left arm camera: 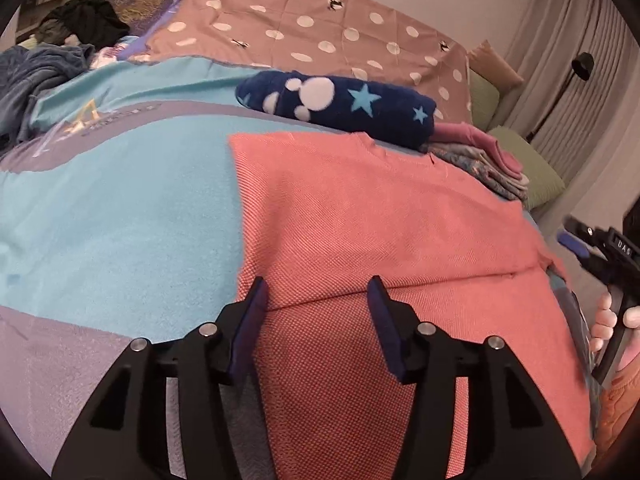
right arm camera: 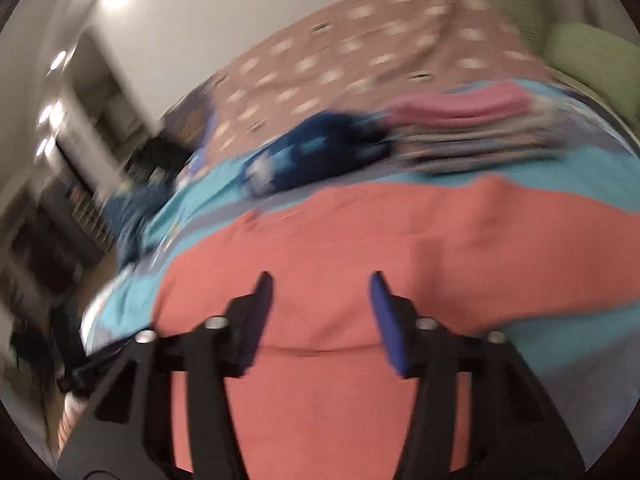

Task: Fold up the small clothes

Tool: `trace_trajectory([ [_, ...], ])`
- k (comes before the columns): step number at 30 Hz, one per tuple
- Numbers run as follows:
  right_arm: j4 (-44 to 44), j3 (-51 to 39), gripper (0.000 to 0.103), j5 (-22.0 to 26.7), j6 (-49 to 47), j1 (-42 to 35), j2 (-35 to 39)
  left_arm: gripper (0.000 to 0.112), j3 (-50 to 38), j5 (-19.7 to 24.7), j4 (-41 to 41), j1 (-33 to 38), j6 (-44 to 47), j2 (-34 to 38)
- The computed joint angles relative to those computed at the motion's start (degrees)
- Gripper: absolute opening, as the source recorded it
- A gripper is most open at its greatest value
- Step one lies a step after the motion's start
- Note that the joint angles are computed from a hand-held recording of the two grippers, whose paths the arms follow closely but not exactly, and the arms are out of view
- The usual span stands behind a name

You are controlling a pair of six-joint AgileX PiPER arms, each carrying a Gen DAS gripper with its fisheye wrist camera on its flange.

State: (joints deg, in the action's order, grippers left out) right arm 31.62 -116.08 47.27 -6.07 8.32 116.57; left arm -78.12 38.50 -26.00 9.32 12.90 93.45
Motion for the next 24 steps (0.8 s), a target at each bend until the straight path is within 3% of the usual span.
trace_trajectory([
  [2,2.6,3.1,0.051,1.2,3.3,-8.7,-0.5,0.054,-0.7,-1.3,4.5,-2.0,-5.2,-1.4],
  [4,7.4,3.4,0.040,5.5,8.2,-17.6,1.6,0.054,-2.9,-0.6,3.5,-3.7,-4.2,-1.6],
  [6,13.8,5.2,0.040,7.5,10.9,-25.3,3.7,0.054,-6.5,0.5,7.0,-6.7,-6.4,-0.3],
  [11,18.7,9.3,0.038,3.5,14.7,-33.8,6.3,0.054,-17.2,4.8,15.4,-12.7,-14.2,8.1],
  [14,22.7,8.0,0.038,2.9,14.6,-36.4,9.2,0.054,-19.4,4.4,16.4,-13.6,-15.3,11.3],
  [18,21.0,4.2,0.038,0.0,17.7,-35.5,12.1,0.054,-20.7,6.0,15.4,-13.1,-15.8,14.7],
  [20,19.2,3.6,0.027,-2.4,19.8,-34.6,12.6,0.055,-19.9,5.5,11.7,-11.8,-13.6,14.2],
  [21,16.7,2.1,0.011,-2.4,22.2,-34.2,13.2,0.055,-19.5,5.4,10.2,-11.3,-12.7,14.2],
  [24,19.7,0.4,0.004,-3.0,21.1,-33.8,13.5,0.059,-18.9,5.0,8.0,-10.8,-10.8,14.1],
])
